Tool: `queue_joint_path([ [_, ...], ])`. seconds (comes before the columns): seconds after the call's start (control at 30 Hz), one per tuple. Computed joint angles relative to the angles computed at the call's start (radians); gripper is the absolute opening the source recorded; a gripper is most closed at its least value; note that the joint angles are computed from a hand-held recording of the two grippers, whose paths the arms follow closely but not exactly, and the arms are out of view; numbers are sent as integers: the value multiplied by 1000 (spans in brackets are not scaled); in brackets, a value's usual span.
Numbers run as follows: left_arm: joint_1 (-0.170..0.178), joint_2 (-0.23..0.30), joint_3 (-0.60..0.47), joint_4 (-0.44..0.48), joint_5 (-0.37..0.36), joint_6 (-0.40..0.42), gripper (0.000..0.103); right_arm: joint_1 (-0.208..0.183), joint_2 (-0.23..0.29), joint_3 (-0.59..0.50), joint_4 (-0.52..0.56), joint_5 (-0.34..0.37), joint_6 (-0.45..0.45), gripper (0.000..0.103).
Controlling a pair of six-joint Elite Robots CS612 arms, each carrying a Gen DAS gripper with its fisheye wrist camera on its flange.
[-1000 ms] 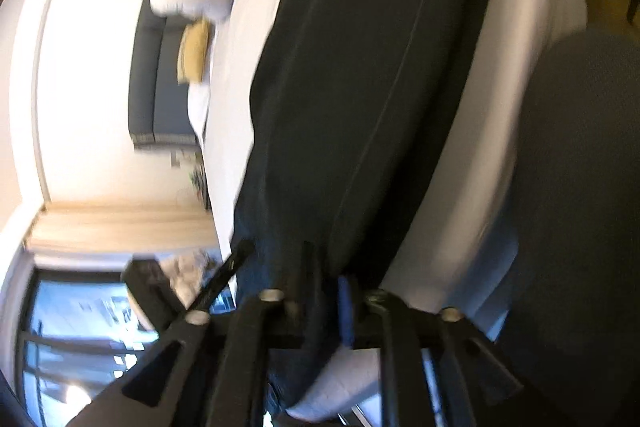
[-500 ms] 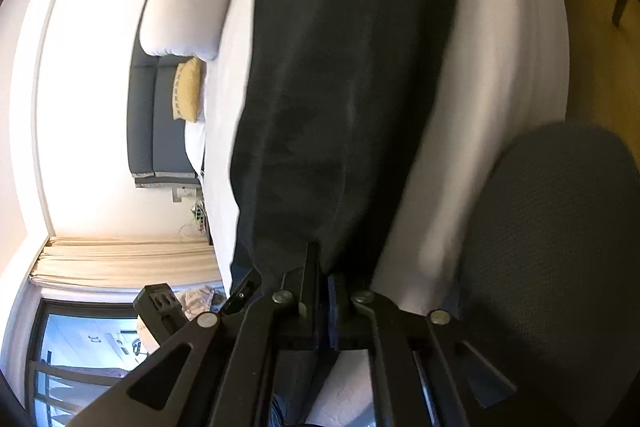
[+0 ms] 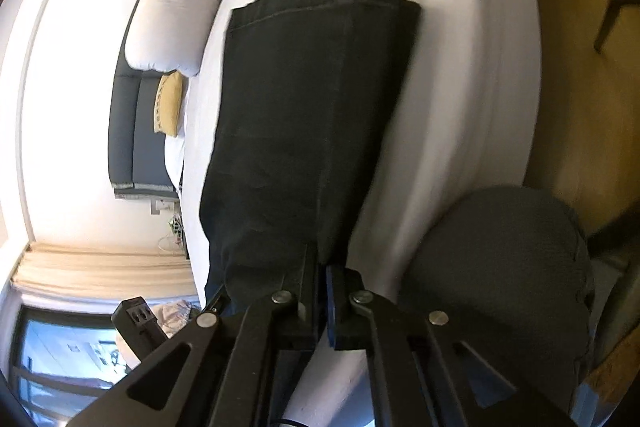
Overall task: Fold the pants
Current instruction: 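Lay the hem over the jeans with the right tool and open it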
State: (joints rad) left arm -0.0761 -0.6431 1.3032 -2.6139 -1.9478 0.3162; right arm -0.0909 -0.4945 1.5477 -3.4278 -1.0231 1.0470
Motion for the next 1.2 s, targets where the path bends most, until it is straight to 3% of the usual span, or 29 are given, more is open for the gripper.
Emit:
queue_joint_path([
  [0.1,-10,13,-17,-6,1,-22,9,7,-41,9,91,-68,-79,39],
  [0.13,-10,12,-15,-10,3,-23,9,12,-68,23,144,-119,-120,58],
  [0.2,-13,4,-5,-21,18,-23,9,39,-127,37,272,-282,-216,60],
  [0.27,-19,-4,12,-47,29,-22,9,48,-139,28,242,-296,-265,59],
  [0.33,-22,-5,20,-59,22,-29,9,33,-113,2,117,-143,-301,58],
  [0.43,-17,1,14,-56,4,-53,9,27,6,-161,-16,159,-250,56],
  [0.53,-9,8,3,-38,-13,-46,9,34,99,-318,132,306,-241,52],
  [0.6,-1,13,-7,-29,-28,-54,9,41,161,-424,279,357,-260,27],
  [0.63,2,15,-10,-28,-26,-64,9,43,166,-439,354,319,-281,0],
  [0.67,5,17,-13,-28,-25,-71,9,41,176,-454,388,293,-279,0],
  [0.73,12,20,-17,-32,-27,-81,9,24,202,-496,351,281,-207,0],
  [0.9,24,31,-28,-36,-61,-99,9,-12,185,-491,311,42,-151,0],
  [0.97,23,26,-16,-51,-55,-87,9,-29,178,-478,278,-11,-92,0],
  [1.03,22,15,1,-81,-32,-88,9,-33,140,-435,279,-100,-91,0],
  [1.1,25,5,16,-124,-11,-128,9,-26,83,-380,306,-220,-143,10],
  [1.13,29,4,16,-133,-22,-147,9,-23,64,-356,285,-217,-159,10],
  [1.2,35,8,3,-126,-62,-183,9,-10,68,-346,176,-85,-155,10],
])
